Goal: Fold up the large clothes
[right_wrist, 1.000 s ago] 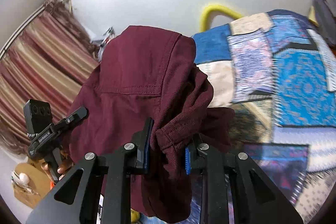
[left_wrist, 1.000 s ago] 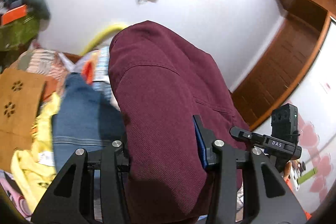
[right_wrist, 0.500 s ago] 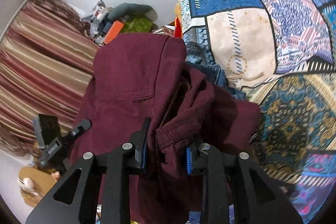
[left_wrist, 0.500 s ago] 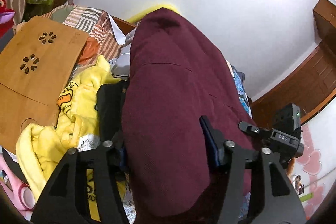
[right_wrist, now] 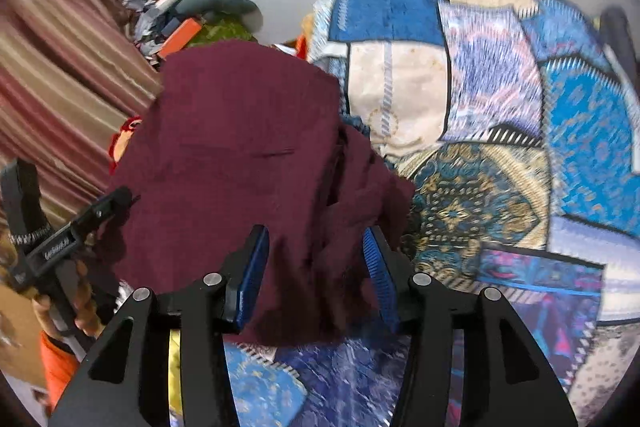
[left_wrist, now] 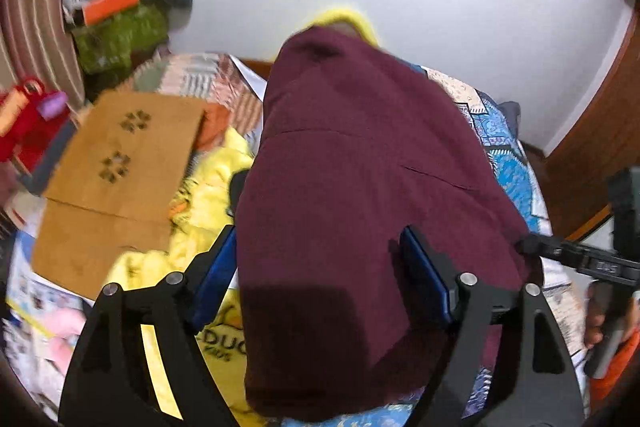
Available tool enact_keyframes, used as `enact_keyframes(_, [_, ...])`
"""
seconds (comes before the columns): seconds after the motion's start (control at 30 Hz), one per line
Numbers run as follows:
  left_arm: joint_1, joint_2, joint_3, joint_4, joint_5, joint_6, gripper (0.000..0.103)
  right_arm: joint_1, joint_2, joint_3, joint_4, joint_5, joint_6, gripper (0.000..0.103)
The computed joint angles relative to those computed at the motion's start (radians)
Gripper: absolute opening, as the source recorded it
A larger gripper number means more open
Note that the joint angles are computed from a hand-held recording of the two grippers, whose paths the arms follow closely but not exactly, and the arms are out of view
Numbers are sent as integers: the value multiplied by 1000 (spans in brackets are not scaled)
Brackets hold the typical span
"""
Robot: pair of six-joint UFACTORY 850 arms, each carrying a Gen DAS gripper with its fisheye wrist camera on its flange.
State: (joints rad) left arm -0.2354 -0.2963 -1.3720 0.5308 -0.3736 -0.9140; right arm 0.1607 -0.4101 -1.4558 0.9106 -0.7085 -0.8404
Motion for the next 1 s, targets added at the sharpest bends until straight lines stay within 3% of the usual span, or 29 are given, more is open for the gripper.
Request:
enact_keyframes(0.17, [-97, 118, 67, 307, -45, -299, 81, -13, 162, 138, 95, 68, -152, 46])
enact_keyframes(0.33, [-224, 251, 142, 598, -97, -560, 81, -32, 378, 310, 334, 125, -445, 47])
enact_keyframes(0.5, [-362, 385, 222, 865, -134, -832, 81, -81, 575, 458, 607, 66, -700, 46])
enact_keyframes(0.73, [-612, 530, 366, 1163, -395, -1133, 81, -130, 820, 681, 889, -9, -982, 46])
enact_keyframes(0.87, [-739, 542, 412, 1176, -611, -1145, 81, -116, 904, 767, 985, 15, -1097, 47])
enact_keyframes(1.0, [-825, 516, 428, 1153, -780, -1132, 81, -81, 944, 809, 1049, 58, -1165, 47])
